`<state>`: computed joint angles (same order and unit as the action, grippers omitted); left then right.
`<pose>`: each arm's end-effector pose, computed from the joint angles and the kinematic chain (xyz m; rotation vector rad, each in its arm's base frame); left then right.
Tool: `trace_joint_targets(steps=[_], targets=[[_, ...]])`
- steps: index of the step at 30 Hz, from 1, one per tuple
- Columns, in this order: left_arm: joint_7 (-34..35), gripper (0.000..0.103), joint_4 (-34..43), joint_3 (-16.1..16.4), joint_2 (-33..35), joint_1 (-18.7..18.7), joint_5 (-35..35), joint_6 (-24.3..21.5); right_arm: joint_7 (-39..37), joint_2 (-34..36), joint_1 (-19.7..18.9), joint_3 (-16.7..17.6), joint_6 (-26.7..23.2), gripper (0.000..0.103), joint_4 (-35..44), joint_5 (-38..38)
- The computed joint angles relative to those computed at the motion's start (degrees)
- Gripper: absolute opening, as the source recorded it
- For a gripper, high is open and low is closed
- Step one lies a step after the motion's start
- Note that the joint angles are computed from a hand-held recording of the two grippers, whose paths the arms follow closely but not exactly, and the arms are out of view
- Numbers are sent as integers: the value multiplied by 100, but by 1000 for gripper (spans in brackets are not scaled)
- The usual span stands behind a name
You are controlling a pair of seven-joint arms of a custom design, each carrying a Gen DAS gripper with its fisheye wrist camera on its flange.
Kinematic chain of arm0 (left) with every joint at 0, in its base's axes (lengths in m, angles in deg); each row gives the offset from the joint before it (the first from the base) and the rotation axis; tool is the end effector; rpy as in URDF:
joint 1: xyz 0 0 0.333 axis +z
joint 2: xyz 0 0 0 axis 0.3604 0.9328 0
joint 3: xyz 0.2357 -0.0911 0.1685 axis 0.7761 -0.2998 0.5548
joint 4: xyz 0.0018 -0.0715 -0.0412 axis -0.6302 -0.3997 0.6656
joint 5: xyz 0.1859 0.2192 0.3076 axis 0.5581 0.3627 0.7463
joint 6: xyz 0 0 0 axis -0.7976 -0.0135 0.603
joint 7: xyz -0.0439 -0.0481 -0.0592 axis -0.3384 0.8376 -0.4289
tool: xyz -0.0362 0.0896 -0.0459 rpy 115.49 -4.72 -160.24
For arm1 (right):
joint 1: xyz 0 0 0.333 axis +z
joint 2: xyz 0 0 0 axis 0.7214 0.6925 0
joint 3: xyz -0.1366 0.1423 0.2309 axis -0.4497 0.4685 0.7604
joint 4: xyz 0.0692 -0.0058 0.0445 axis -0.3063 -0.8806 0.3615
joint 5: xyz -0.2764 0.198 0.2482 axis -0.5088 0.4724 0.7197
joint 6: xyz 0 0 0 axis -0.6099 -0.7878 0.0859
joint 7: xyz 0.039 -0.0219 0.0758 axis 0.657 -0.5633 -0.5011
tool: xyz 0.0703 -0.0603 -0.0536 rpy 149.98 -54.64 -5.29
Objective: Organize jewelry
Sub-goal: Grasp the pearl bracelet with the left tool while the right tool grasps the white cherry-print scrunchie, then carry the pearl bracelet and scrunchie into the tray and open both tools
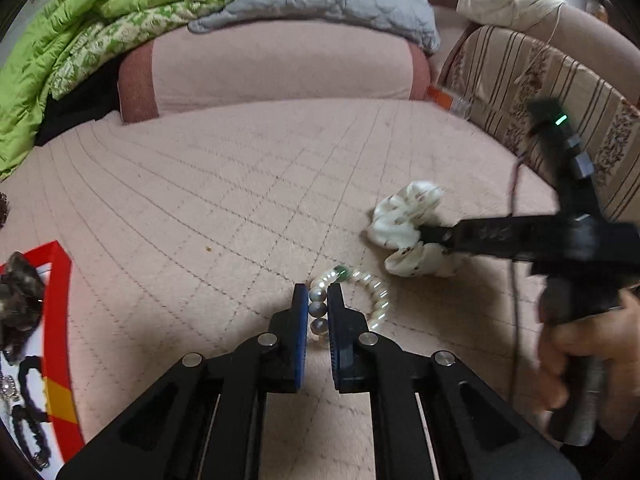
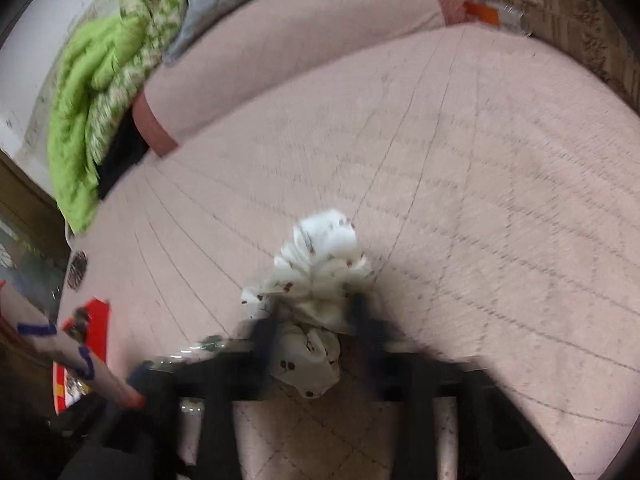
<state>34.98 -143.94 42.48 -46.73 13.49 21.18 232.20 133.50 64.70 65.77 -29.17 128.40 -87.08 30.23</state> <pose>0.6520 -0.2052 0.5304 -1.6286 2.0590 -0.9061 0.6914 0.2983 0.5021 -1.5947 1.9051 -0.1185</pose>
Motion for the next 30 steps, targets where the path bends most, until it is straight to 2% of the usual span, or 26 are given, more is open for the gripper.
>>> trace_joint_targets(steps=[1,3,6,9,13,15,16,21,25,30], targets=[[61,9,-101,-17,-119,28,-87,74,-12,14,-3,8,6,8,-8,12],[86,9,-198,-20,-260,28,-139,178,43,-152,18,-10,336,7,-252,-6],[186,9,-431,-15,-560,60,-360,342,126,-609,124,-73,1004,7,-795,-271],[236,9,-697,42,-916,86,-523,442,-199,-1064,71,135,1978,7,-1426,-92],[177,9,-1087,173,-1408,139,-610,516,-558,-1351,186,319,2741,7,-1798,-32],[203,9,-1361,267,-1727,177,-670,586,-696,-1283,279,417,2814,7,-1676,-3],[164,9,-1467,302,-1861,209,-637,602,-1010,-1280,214,635,2845,7,-1679,244],[-8,9,-2087,518,-2601,414,-509,635,-2009,-1184,246,1181,2829,7,-1561,1030],[-147,9,-2537,652,-3091,656,-311,561,-2551,-991,418,1384,2715,7,-1270,1389],[-356,9,-3079,764,-3608,1000,-83,509,-2916,-751,713,1430,2441,7,-941,1580]])
